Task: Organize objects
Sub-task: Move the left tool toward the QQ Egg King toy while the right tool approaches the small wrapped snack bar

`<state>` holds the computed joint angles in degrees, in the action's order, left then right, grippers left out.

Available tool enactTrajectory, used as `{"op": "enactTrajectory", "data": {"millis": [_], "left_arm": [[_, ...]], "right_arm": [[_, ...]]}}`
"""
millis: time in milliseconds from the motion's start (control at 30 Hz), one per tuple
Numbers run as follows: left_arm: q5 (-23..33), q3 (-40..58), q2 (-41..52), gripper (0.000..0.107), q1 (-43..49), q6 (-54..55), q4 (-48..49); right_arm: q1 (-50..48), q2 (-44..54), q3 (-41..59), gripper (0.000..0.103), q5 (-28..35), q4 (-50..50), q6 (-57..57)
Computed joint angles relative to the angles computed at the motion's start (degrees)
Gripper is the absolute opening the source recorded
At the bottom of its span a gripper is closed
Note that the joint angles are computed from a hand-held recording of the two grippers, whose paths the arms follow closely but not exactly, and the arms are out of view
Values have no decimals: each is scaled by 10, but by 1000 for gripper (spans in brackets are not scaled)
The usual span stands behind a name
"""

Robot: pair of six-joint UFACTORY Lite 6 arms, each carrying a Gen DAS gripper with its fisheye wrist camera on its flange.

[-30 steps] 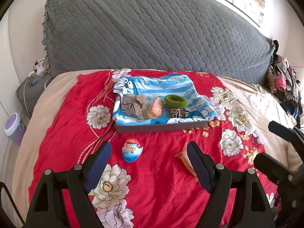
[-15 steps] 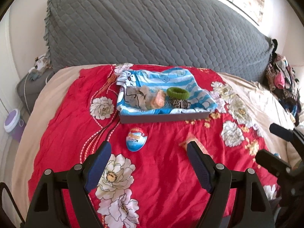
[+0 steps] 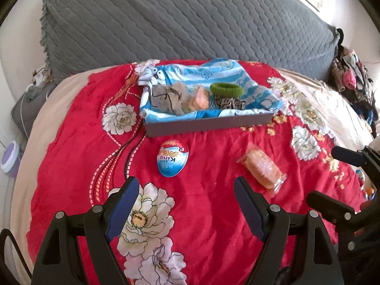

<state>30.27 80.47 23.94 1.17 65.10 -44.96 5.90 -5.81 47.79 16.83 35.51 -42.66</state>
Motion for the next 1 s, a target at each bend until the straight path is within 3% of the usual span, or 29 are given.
{"op": "enactTrajectory", "data": {"millis": [333,1000], "left_arm": [[-1,114,127,83,-18,-56,55],[72,451,401,83,-52,-212,184]], "right_arm": [[3,115,44,95,-20,31,-40],[-9,334,207,95,-19,-10,10]]}}
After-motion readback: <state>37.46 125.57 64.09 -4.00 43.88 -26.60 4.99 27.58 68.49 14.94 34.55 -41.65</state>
